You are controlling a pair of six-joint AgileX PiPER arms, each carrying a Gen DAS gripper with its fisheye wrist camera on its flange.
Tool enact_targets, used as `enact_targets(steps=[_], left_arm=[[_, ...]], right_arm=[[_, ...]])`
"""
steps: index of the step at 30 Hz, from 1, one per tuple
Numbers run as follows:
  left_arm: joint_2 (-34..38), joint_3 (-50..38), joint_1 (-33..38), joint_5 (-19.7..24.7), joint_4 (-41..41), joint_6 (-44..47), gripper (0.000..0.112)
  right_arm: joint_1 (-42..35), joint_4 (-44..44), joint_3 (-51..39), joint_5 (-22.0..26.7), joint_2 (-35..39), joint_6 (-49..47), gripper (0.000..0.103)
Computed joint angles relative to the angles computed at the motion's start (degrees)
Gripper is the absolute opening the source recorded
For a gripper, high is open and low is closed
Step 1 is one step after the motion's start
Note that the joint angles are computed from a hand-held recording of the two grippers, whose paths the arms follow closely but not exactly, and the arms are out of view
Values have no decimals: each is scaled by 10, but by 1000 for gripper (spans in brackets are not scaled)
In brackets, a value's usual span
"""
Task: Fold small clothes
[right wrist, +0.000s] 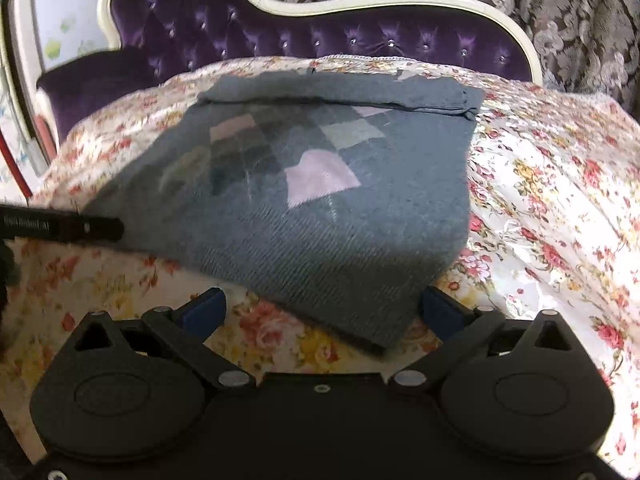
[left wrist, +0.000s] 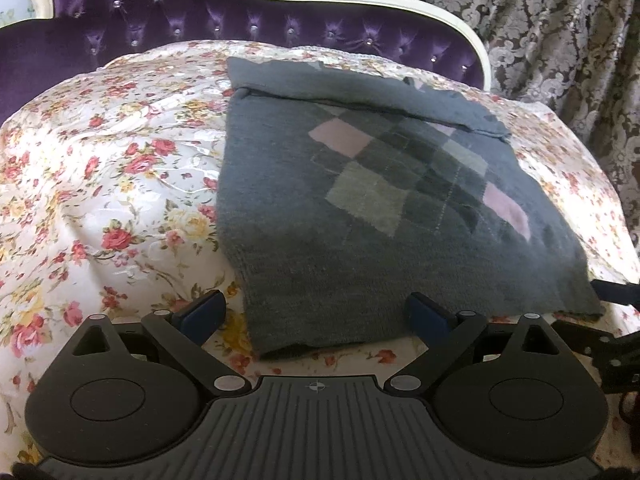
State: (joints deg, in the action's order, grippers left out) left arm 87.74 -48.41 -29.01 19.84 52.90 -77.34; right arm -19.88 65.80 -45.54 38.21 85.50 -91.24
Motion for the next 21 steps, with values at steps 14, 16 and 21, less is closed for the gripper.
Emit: enact_targets(steps=[14, 16, 21], left_arm=[[1, -14, -7, 5, -48, 57, 89], [1, -15, -5, 5, -54, 61, 89], [-7, -10, 1, -2, -70, 72, 84]], right_arm=[[-43, -1, -31, 77, 31, 4, 103], [-58, 2, -39, 102, 40, 16, 103], [-95, 8, -68, 170, 69, 59, 103]])
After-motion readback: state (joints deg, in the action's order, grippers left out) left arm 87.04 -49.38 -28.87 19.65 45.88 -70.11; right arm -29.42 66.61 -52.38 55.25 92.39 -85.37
